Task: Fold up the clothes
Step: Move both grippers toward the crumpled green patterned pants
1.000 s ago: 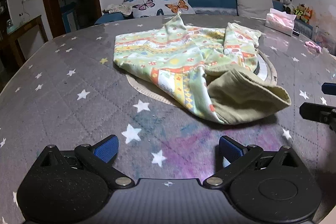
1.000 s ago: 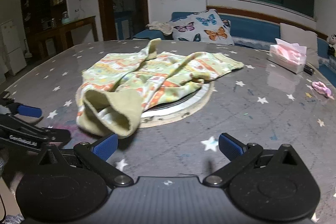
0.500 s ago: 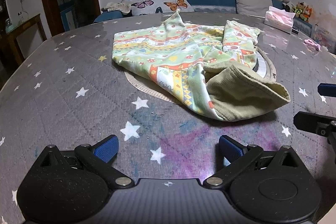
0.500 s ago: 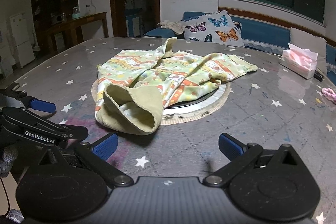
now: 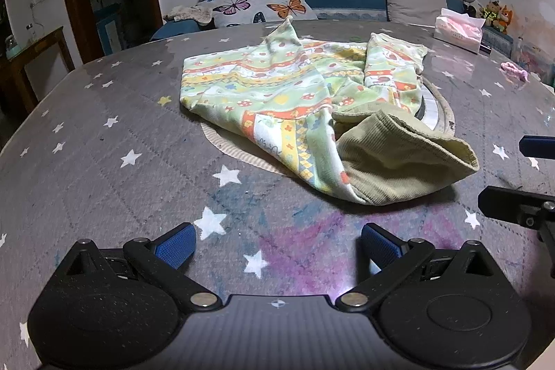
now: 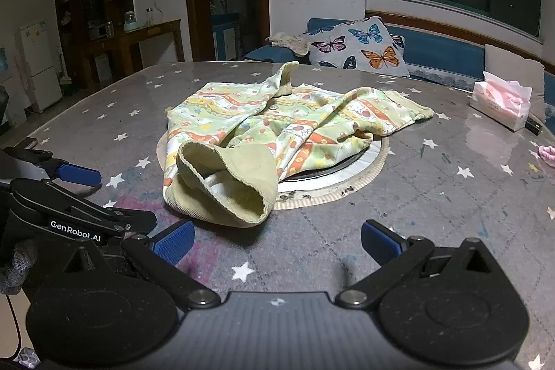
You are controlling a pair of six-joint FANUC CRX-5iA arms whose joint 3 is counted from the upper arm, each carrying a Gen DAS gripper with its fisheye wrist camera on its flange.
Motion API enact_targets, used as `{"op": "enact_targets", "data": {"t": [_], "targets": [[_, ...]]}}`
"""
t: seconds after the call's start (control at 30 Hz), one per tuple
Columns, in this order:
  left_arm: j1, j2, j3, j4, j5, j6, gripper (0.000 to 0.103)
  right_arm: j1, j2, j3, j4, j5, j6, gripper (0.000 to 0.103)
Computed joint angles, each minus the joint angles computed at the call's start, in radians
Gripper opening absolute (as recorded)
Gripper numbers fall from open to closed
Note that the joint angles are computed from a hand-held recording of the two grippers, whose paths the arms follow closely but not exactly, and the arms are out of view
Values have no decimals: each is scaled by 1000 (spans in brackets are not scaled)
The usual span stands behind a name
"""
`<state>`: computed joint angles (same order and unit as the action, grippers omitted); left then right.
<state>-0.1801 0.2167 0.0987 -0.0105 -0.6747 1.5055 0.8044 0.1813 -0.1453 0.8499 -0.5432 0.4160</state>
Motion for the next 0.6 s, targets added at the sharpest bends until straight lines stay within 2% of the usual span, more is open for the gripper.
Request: {"op": "enact_targets", "data": {"t": [0.6], "targets": [[-2,44,69,-11,-48,3,103,-17,28,59,-76,11,85,103]]}}
